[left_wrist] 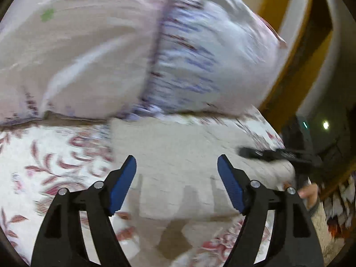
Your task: Fold small clothes
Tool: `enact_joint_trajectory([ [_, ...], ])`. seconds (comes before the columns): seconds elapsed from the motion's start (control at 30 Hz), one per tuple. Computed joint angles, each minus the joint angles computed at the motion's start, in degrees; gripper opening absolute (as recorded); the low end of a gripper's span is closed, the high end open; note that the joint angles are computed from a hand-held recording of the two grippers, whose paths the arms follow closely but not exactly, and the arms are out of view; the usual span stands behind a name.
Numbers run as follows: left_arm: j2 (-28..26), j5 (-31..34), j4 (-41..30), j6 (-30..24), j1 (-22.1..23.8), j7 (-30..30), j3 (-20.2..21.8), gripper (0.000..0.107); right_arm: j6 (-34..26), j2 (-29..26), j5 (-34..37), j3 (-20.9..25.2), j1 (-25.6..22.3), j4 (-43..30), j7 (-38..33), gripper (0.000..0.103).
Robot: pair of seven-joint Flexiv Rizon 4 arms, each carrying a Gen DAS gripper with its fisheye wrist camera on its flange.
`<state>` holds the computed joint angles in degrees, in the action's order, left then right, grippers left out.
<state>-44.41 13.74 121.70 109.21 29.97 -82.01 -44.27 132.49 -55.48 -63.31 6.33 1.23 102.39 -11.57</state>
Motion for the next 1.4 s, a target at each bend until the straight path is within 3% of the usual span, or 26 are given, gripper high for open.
enact_joint_trajectory([
  [0.07, -0.62, 0.04, -0.42, -2.65, -1.54, 1.35, -0.15, 0.075, -4.60, 3.18, 10.92, -3.34, 4.36, 3.98, -3.74, 0.016],
  [0.1, -1.27, -0.51, -0.98, -3.04, -2.98, 2.25, 0.67, 0.075, -4.94, 3.73, 12.87, -5.47, 5.91, 5.27, -3.04, 0.017],
  [0.2, 0.94, -2.99, -1.74, -0.98, -13.00, 3.27, 9.24, 0.075, -8.18, 4.77, 15.13, -7.38, 7.15, 6.96, -1.19, 0.022],
  [0.23, 2.29, -3.71, -1.66, -0.35, -16.54, 3.51, 13.07, 0.075, -9.76, 6.27, 18.57, -9.01, 9.50, 8.49, -3.23, 0.028],
  [0.27, 3.42, -6.41, -0.58, 1.03, -19.31, 6.41, 15.49, 0.075, -11.55, 8.47, 24.15, -11.49, 13.29, 10.74, -5.83, 0.043],
  [0.3, 4.18, -5.40, -0.06, 1.57, -20.48, 5.68, 17.29, 0.076, -12.25, 10.20, 30.58, -12.74, 16.08, 12.67, -8.90, 0.045],
  [0.37, 3.90, -2.42, 0.83, 1.75, -18.02, 4.47, 15.96, 0.077, -3.08, 11.79, 39.43, -16.82, 21.41, 17.61, -12.40, 0.045],
  [0.43, 3.01, -1.62, 1.04, 1.26, -15.72, 4.47, 13.90, 0.078, 6.18, 12.57, 42.61, -16.02, 22.13, 21.00, -16.68, 0.045],
  [0.47, 2.61, -1.69, 0.85, 1.19, -15.66, 4.44, 13.74, 0.078, 12.38, 13.02, 44.72, -14.64, 22.80, 22.86, -22.12, 0.045],
  [0.57, 2.87, -2.14, 0.98, 2.36, -17.94, 4.52, 15.81, 0.081, 18.84, 13.83, 40.21, -11.70, 22.45, 24.90, -30.32, 0.045],
  [0.63, 3.38, -2.18, 1.42, 3.03, -19.10, 4.44, 17.09, 0.082, 15.64, 14.36, 35.84, -11.69, 23.22, 25.00, -31.90, 0.045],
  [0.67, 3.43, -2.03, 1.74, 3.69, -19.44, 4.34, 17.66, 0.082, 8.83, 15.20, 36.47, -13.45, 26.00, 24.52, -32.25, 0.044],
  [0.7, 3.45, -1.75, 1.97, 4.08, -19.47, 4.22, 17.84, 0.082, -0.49, 16.81, 40.68, -15.57, 30.00, 24.47, -33.29, 0.041],
  [0.73, 3.45, -1.34, 2.23, 4.31, -19.15, 4.06, 17.70, 0.081, -9.46, 17.45, 44.92, -17.99, 33.98, 23.95, -34.07, 0.024],
  [0.77, 3.39, -0.53, 2.92, 4.39, -17.85, 3.70, 16.60, 0.081, -14.69, 17.24, 51.56, -18.55, 36.50, 23.26, -37.09, 0.024],
  [0.83, 3.58, 0.38, 4.46, 4.69, -15.83, 2.52, 15.09, 0.081, -15.49, 17.98, 60.07, -18.40, 38.90, 23.74, -40.55, 0.023],
  [0.9, 3.27, 1.64, 6.34, 4.96, -12.77, 0.94, 12.73, 0.081, -16.08, 18.65, 72.21, -22.69, 45.87, 24.16, -45.32, 0.024],
  [0.93, 2.80, 2.33, 7.11, 5.45, -11.32, 0.17, 11.63, 0.081, -13.93, 18.40, 74.89, -24.44, 48.21, 25.22, -45.48, 0.026],
  [0.97, 2.20, 3.23, 7.98, 6.76, -9.98, -0.68, 10.71, 0.081, -10.87, 18.11, 73.84, -25.88, 48.94, 26.38, -42.20, 0.036],
  [1.0, 1.84, 4.03, 8.62, 8.25, -9.40, -1.47, 10.48, 0.081, -9.66, 18.48, 73.16, -25.59, 48.41, 26.89, -40.79, 0.039],
  [1.1, 1.85, 5.61, 9.08, 10.14, -9.26, -3.62, 10.68, 0.082, -6.42, 18.05, 70.50, -24.35, 46.65, 26.51, -39.45, 0.039],
  [1.17, 3.92, 5.42, 9.03, 9.95, -11.99, -6.47, 13.71, 0.086, -7.11, 19.05, 71.55, -20.49, 45.01, 25.71, -45.32, 0.039],
  [1.23, 6.96, 3.35, 8.89, 10.79, -19.24, -10.04, 21.44, 0.090, -11.89, 20.53, 74.18, -22.21, 48.88, 25.79, -48.03, 0.045],
  [1.3, 8.79, -12.61, 13.03, 15.19, -27.23, -2.24, 25.29, 0.101, -13.54, 20.89, 75.59, -24.50, 52.97, 27.28, -47.81, 0.086],
  [1.37, 9.44, -20.07, 14.11, 18.01, -35.23, -0.96, 31.16, 0.101, -14.70, 20.71, 81.37, -26.00, 57.30, 27.82, -51.20, 0.095],
  [1.4, 9.73, -18.21, 13.40, 16.92, -37.66, -3.65, 34.53, 0.101, -16.82, 20.41, 85.49, -27.67, 60.29, 27.22, -54.18, 0.095],
])
